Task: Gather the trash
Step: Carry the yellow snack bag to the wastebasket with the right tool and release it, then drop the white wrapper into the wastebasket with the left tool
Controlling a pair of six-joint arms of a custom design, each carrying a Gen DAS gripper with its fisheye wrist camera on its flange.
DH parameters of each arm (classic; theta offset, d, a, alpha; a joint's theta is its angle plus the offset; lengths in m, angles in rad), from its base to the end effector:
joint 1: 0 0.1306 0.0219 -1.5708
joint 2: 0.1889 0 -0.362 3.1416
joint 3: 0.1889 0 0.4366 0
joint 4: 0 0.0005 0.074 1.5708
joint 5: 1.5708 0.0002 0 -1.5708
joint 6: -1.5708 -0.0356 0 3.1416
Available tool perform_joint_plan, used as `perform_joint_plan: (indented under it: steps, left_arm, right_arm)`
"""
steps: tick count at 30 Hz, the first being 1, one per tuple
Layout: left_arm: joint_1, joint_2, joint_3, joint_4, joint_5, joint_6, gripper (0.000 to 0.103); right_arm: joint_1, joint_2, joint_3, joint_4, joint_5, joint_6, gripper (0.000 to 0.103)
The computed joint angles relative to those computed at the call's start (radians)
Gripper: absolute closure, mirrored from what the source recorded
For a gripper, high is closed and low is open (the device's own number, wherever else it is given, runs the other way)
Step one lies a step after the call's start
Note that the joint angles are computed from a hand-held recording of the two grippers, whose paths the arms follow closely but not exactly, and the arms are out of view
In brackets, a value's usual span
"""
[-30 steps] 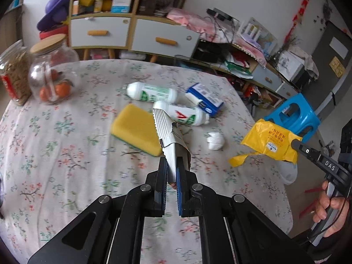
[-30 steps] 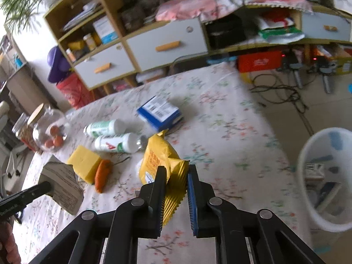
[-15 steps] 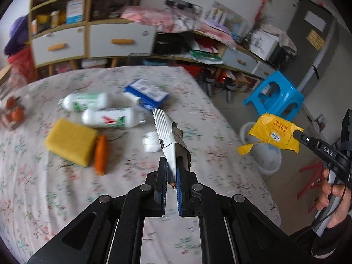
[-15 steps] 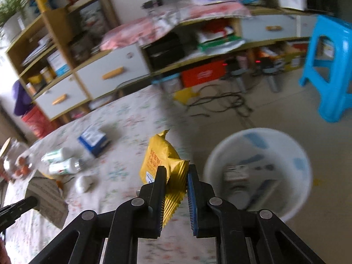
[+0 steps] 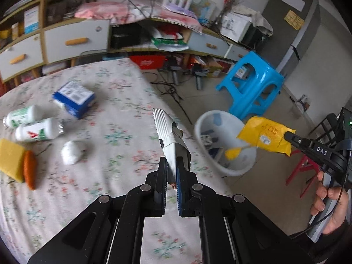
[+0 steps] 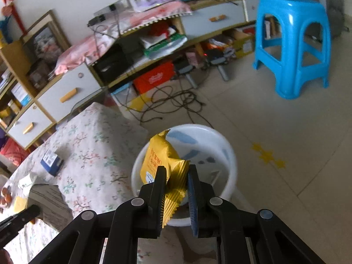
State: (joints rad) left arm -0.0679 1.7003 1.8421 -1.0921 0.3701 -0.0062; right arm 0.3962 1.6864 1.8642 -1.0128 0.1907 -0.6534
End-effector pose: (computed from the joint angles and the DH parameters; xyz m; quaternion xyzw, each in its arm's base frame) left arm 0.6272 -0.0561 0.4488 0.0908 0.9333 -0.1844 0.2945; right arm 0.5869 0.2376 0.4723 0.1531 0.9168 0.1025 0.3544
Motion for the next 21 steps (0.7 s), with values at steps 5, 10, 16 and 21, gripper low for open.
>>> perform_joint_plan:
  steps: [5,10,16,21]
  left_arm:
    - [-0.043,0.037,0.046,-0.002,-0.001,0.009,0.096]
    - [-0.078,0.084,0.106,-0.007,0.002,0.02,0.096]
    - [-0.116,0.125,0.148,-0.006,-0.003,0.017,0.096]
    - [-0.142,0.152,0.165,0.001,-0.008,0.002,0.096]
  right_arm:
    - [-0.018,-0.003,-0.003,-0.03,-0.003,-0.016,0.084]
    - [-0.036,-0.024,-0.03,-0.031,-0.003,-0.039,0.069]
    - [-0.037,-0.038,-0.047,-0.037,0.012,-0.026,0.056]
    - [-0.038,-0.044,-0.065,-0.057,0.0,-0.018,0.053]
